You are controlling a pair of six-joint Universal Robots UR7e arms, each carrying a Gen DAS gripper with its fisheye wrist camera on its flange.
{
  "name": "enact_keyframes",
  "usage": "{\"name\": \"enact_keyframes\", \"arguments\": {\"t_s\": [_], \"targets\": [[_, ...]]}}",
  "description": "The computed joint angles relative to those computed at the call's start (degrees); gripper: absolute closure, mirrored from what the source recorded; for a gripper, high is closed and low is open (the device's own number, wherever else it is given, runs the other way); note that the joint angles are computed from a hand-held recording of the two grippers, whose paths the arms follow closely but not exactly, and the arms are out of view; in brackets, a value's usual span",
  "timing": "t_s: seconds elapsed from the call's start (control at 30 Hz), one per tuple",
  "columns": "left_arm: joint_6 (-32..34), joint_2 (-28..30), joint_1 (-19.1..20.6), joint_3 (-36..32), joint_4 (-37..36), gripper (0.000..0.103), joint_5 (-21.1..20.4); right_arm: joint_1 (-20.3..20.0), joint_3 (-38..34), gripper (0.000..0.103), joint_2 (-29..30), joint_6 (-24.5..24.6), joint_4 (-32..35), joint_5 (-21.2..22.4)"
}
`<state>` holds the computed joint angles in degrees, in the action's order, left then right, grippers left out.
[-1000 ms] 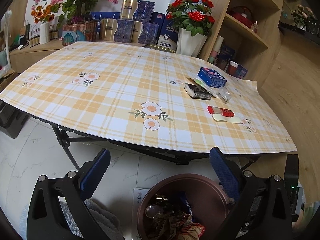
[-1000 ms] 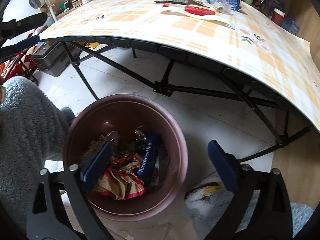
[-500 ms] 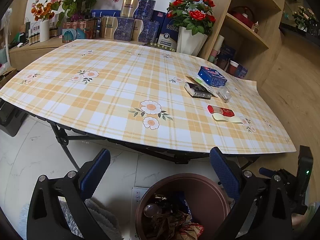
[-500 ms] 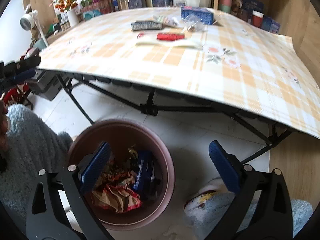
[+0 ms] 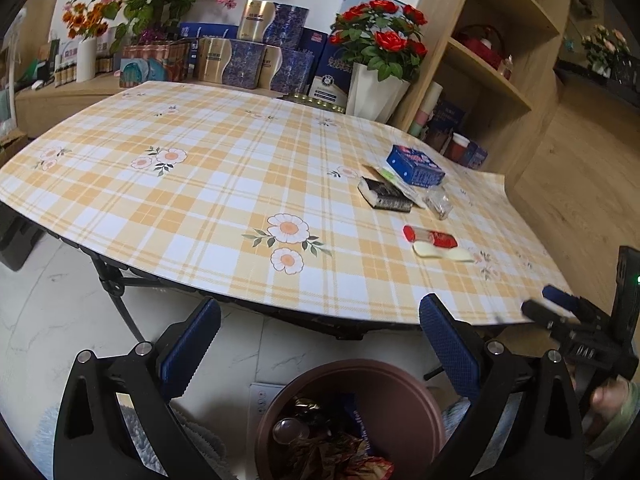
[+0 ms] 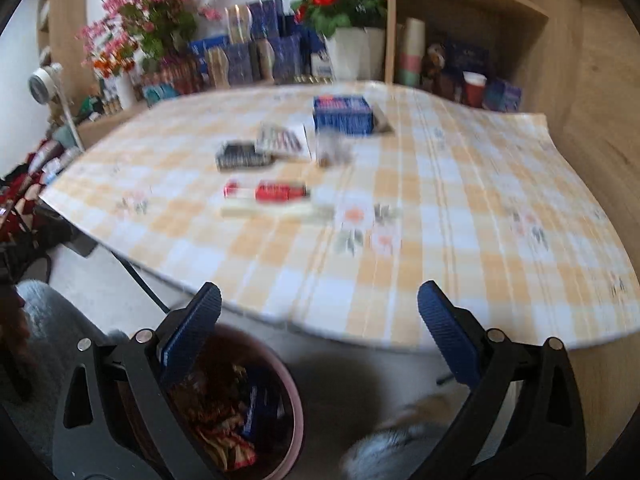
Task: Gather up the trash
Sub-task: 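Move both tools back over the table toward the remaining trash, then grasp the clear plastic wrapper with the right tool while the left tool grasps the white pen card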
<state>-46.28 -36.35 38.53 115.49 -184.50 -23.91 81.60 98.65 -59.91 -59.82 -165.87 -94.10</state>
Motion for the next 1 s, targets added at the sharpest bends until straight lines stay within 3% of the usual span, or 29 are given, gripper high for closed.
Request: {"name": "enact_keyframes", "arguments": {"t_s": [0.07, 0.17, 0.27, 0.37, 0.5, 0.63, 0.67, 0.87, 1.0], "targets": [[0.4, 0.3, 0.5, -0.4, -1.9, 0.006, -0.7, 0.5, -3.9, 0.006, 1.3, -0.5, 4.7, 2.1], [1.9, 0.8, 1.0, -1.1, -4.6, 0.006, -1.3, 1.9, -9.2, 0.006, 4.2, -1.4, 9.0, 1.1], [5.5, 1.7, 1.3, -2.3, -8.8, 0.006, -1.2, 3.2, -14.4, 0.006, 8.5, -2.8, 8.8, -0.3], [6.4, 1.9, 2.3, -3.6, -9.2, 0.006, -2.1, 3.8, -21.9, 0.008, 13.5, 0.0, 12.5, -0.6], [7.7, 1.7, 3.9, -5.4, -7.5, 0.006, -3.4, 5.1, -31.1, 0.025, 20.1, 3.9, 16.1, -4.9], [11.9, 1.6, 5.6, -7.9, -6.1, 0.006, -4.6, 5.1, -38.7, 0.028, 24.6, 8.5, 22.8, -3.4], [13.6, 1.6, 6.1, -8.7, -6.0, 0.006, -5.1, 5.1, -40.0, 0.034, 25.4, 9.1, 24.2, -2.7], [19.2, 1.3, 9.3, -13.7, -6.4, 0.007, -11.2, 5.7, -44.0, 0.070, 28.2, 10.8, 27.1, -2.1], [19.2, 1.1, 11.8, -18.2, -3.0, 0.021, -17.3, 5.4, -43.3, 0.082, 27.6, 10.4, 26.7, -0.7]]}}
